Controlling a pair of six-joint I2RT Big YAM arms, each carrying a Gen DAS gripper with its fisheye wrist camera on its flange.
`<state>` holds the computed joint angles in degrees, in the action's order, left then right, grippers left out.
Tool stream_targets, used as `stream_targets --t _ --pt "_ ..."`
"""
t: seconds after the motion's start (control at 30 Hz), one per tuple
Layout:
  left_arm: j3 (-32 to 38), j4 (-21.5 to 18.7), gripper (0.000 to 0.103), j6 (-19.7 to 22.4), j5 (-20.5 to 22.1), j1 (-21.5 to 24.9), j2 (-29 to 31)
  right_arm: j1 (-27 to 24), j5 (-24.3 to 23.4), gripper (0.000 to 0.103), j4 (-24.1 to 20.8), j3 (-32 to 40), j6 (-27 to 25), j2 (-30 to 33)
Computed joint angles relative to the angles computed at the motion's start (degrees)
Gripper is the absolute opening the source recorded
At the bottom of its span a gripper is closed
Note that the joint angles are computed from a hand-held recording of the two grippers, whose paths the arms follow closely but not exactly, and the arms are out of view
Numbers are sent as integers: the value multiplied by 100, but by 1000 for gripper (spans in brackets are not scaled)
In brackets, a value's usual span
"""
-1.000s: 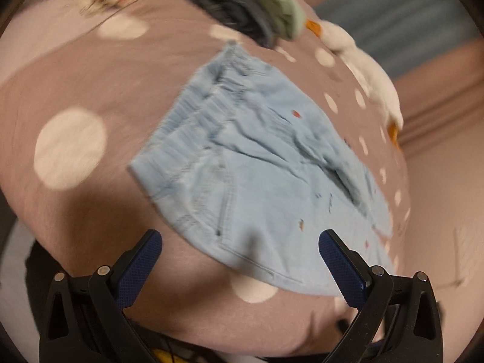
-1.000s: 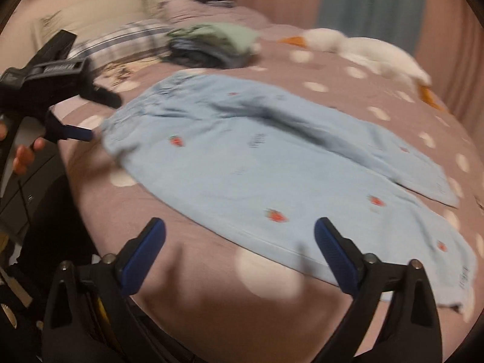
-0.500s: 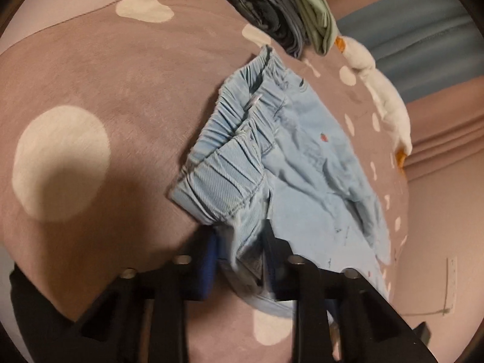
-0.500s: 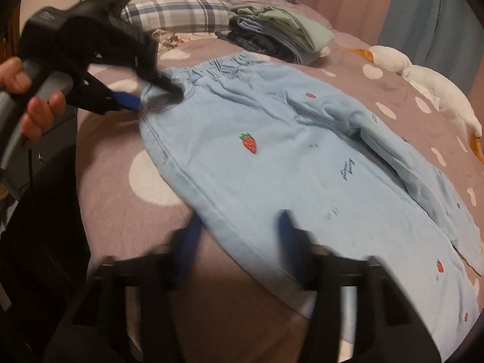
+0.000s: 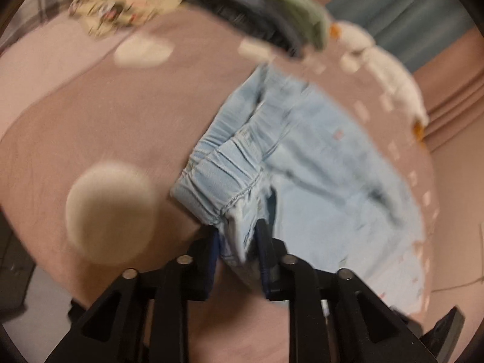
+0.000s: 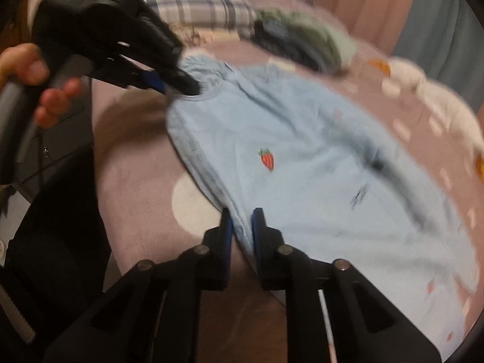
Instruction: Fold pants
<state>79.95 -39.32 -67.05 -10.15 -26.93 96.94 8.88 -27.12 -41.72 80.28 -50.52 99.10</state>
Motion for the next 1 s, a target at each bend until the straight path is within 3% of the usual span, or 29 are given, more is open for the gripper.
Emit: stream_targets --t 0.03,0.1,0.17,0.23,0.27,0.37,0.5,0.6,0.67,0.73,0.8,0.83,0.9,1.0 --pt "-227 227 26 -46 50 -3 -126 -76 -182 24 -217 102 58 21" --pt "-412 259 34 -102 -47 -28 -330 -247 -606 40 -714 379 165 77" --pt "-402 -51 35 -59 -428 -87 -474 -502 -1099 49 -1000 612 312 73" --pt "-215 -469 35 122 -1031 -186 -545 -691 -1196 51 -888 835 604 130" --pt "-116 -554 36 218 -1211 -212 -544 -735 -1116 51 -793 884 722 152" --pt "286 -518 47 823 -1513 -276 -374 -834 -175 51 -352 1242 1350 456" --pt "949 -456 50 1556 -1318 -326 186 -977 430 50 -462 1669 1771 846" --pt "1651 -815 50 2169 -1135 -373 811 -976 1060 49 -717 1715 1599 1018" --pt "2146 -1308 50 2481 -1191 -419 1275 -1102 1030 49 -538 1438 1469 860" --pt "2395 -1823 51 2498 -1153 -415 1573 -1212 1147 49 -616 1406 1443 804" --pt "1947 -1336 53 2688 -1199 -439 1389 -1375 1145 49 -947 1620 1471 901" --pt "1820 -1216 60 2781 -1241 -461 1308 -1465 1167 49 -1170 1778 1519 964" --pt "1726 -1295 64 2860 -1292 -482 1224 -1513 1371 49 -1458 2078 1633 1102" --pt "1608 -1231 64 2941 -1181 -450 1079 -1445 1842 52 -1073 1977 1762 979"
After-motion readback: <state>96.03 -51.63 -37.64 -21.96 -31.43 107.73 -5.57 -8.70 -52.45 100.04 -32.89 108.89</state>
